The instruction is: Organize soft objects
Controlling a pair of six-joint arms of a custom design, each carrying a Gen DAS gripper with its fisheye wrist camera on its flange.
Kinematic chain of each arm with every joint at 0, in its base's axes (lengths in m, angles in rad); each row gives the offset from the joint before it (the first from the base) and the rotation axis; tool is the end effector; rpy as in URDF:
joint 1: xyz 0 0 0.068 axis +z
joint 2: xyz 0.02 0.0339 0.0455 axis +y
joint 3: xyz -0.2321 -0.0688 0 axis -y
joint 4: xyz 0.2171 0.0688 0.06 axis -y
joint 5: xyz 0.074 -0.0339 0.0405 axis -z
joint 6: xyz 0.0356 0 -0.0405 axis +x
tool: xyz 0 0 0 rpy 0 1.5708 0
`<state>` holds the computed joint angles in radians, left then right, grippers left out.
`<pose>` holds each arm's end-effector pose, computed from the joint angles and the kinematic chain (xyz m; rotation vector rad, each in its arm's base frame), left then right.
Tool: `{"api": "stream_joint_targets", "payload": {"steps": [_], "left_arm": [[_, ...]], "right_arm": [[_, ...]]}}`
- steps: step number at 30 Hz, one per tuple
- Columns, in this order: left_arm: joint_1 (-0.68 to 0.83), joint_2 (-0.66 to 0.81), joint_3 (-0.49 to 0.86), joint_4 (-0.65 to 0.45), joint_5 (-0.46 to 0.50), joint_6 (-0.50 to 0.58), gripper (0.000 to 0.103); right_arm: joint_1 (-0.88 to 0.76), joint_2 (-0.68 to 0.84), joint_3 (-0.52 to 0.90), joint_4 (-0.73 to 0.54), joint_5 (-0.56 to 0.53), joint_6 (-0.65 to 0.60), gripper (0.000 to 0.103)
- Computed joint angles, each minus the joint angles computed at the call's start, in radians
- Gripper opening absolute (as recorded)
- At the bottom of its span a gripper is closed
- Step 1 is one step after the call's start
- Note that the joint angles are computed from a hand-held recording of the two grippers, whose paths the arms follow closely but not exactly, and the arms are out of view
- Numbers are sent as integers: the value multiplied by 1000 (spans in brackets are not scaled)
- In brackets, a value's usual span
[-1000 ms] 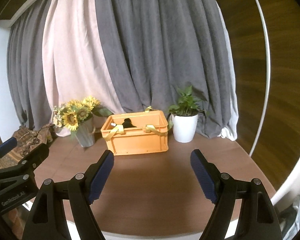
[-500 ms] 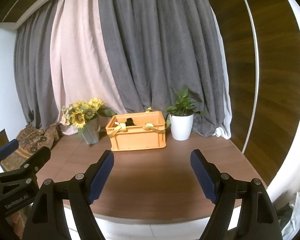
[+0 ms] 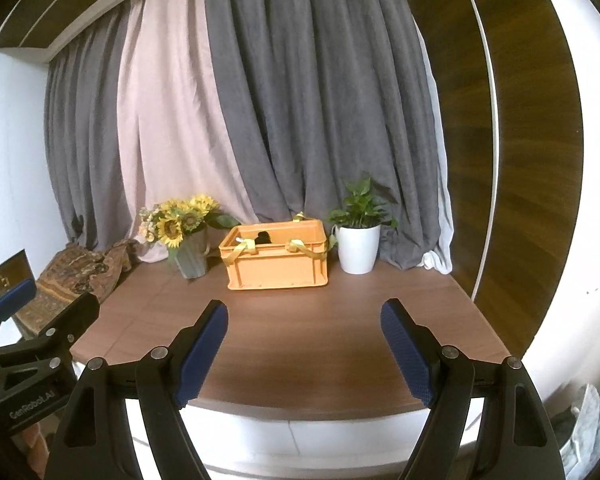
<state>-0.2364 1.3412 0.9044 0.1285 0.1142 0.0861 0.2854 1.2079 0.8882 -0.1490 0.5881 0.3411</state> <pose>0.2844 -0.0727 0.2688 0.3795 1.8437 -0.2104 0.2503 0.0528 0.2724 0.4123 1.9171 -0.1903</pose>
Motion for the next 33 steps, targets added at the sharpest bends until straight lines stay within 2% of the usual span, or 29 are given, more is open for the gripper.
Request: {"api": "stream_joint_targets", "payload": {"steps": [12, 33], "left_arm": [[-11, -111, -70, -40, -24, -1, 103], [-65, -158, -91, -58, -79, -10, 103]], "right_arm": [[60, -118, -65, -45, 41, 21, 80], [64, -205, -102, -93, 51, 22, 80]]}}
